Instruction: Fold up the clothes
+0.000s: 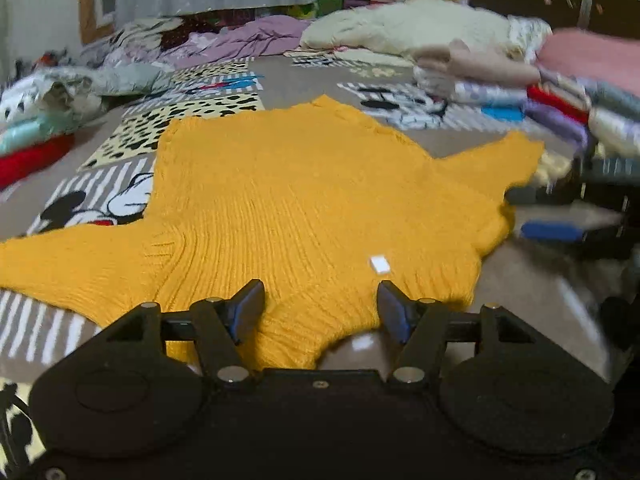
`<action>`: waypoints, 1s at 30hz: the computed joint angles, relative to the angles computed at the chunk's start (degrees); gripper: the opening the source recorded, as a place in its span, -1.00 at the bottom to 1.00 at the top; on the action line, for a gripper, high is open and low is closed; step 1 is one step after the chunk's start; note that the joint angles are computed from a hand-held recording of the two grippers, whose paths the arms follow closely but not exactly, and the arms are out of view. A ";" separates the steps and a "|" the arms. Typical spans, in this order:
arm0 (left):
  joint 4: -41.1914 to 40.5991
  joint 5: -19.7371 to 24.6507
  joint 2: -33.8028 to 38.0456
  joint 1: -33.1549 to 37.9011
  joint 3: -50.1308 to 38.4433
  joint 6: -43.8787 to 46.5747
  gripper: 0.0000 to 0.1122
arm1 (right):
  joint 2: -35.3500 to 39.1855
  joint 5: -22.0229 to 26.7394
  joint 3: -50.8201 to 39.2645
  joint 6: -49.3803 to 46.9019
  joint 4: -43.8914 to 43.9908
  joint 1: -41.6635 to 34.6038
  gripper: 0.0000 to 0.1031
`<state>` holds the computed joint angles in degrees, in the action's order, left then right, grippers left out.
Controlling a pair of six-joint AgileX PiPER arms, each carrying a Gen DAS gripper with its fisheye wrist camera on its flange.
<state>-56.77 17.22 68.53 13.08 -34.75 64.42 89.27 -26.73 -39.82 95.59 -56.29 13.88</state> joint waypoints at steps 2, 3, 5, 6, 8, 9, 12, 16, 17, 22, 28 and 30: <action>-0.16 3.11 0.36 1.35 -1.96 -2.42 0.10 | 0.29 -0.59 0.07 -0.63 0.70 0.20 0.05; 0.80 4.04 0.68 1.22 -3.17 -4.83 0.10 | 0.50 -0.87 0.00 -0.58 0.64 0.20 0.05; 4.04 4.44 1.85 -0.55 -6.21 -11.03 0.10 | 1.00 -1.23 -0.50 -0.54 0.19 0.12 0.05; 6.00 4.50 3.01 -1.53 -8.45 -14.38 0.10 | 1.28 -1.33 -0.74 -0.86 0.20 0.15 0.05; 11.83 4.14 6.09 -4.23 -13.71 -22.65 0.10 | 1.85 -1.26 -1.29 -1.77 0.52 0.40 0.05; 14.74 4.20 7.66 -5.42 -16.44 -26.66 0.10 | 2.13 -1.28 -1.58 -2.26 0.59 0.51 0.05; 24.43 5.02 13.48 -9.10 -25.56 -38.58 0.10 | 3.07 -1.40 -2.55 -3.57 1.09 0.81 0.05; 39.22 6.62 23.71 -14.19 -38.78 -55.26 0.10 | 4.15 -1.24 -3.65 -5.75 3.15 1.22 0.05; 42.61 7.20 26.23 -15.30 -41.97 -59.10 0.10 | 4.46 -1.31 -3.95 -6.06 3.43 1.21 0.05; 57.86 13.93 40.12 -20.15 -60.10 -73.37 0.09 | 5.78 -2.48 -5.11 -5.82 3.06 0.42 0.04; 63.47 27.33 55.86 -21.91 -83.44 -75.44 0.01 | 6.99 -2.98 -6.11 -6.56 3.65 0.02 0.02; 64.80 33.52 61.36 -22.34 -92.79 -74.95 -0.03 | 7.22 -2.95 -6.41 -6.56 3.50 -0.01 0.02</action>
